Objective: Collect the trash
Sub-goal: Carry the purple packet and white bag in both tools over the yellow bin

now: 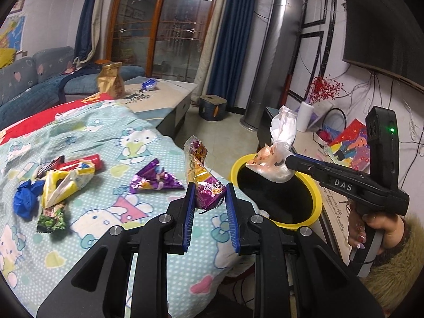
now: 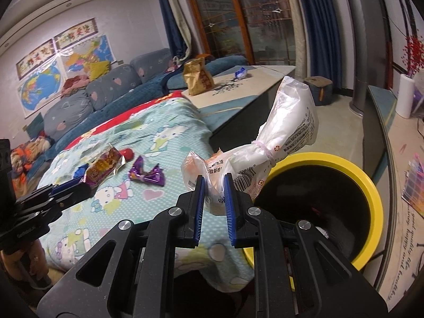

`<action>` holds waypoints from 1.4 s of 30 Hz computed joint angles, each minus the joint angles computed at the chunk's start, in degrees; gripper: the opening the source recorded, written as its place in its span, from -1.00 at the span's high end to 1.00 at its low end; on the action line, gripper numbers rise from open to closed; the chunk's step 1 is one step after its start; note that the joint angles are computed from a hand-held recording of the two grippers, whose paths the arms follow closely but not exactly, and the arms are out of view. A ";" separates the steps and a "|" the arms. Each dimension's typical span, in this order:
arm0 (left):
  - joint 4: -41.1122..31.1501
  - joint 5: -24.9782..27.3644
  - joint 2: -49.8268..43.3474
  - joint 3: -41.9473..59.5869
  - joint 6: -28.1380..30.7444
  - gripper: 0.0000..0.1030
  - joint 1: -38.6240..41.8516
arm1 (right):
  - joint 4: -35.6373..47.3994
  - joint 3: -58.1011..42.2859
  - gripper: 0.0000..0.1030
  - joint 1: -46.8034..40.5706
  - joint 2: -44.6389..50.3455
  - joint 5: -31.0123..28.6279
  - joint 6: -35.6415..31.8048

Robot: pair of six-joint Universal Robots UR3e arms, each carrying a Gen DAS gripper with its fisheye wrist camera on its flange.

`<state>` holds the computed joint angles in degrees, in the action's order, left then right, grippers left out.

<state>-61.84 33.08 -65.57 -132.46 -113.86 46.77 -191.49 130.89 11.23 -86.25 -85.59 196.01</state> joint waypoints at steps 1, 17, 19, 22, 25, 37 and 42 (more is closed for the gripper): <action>0.23 0.04 0.07 -0.16 -0.05 0.58 -0.49 | -0.05 0.25 0.79 -0.21 -0.14 -0.11 0.21; 10.26 1.48 -1.62 -2.52 -5.99 0.58 -9.69 | -0.85 7.03 0.79 -7.87 -3.46 2.32 0.17; 12.23 1.89 -2.22 -2.94 -7.10 0.58 -11.11 | -0.97 8.12 0.79 -8.92 -4.16 2.75 0.00; 15.44 2.51 -3.28 -3.42 -8.89 0.58 -13.17 | -0.70 9.07 0.79 -9.64 -4.72 2.45 0.03; 17.90 2.94 -4.00 -3.89 -10.41 0.58 -15.04 | -0.45 9.44 0.79 -10.28 -4.57 2.19 0.26; 29.63 5.73 -11.11 -3.94 -16.64 0.58 -22.82 | -1.39 13.86 0.79 -14.68 -5.67 3.49 -1.06; 32.80 6.71 -13.93 -3.31 -18.46 0.58 -25.04 | -2.53 15.98 0.79 -16.76 -5.80 4.63 -1.72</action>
<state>-29.03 39.79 -79.50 -135.76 -132.32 21.73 -194.02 146.87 -5.54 -92.05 -80.96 194.28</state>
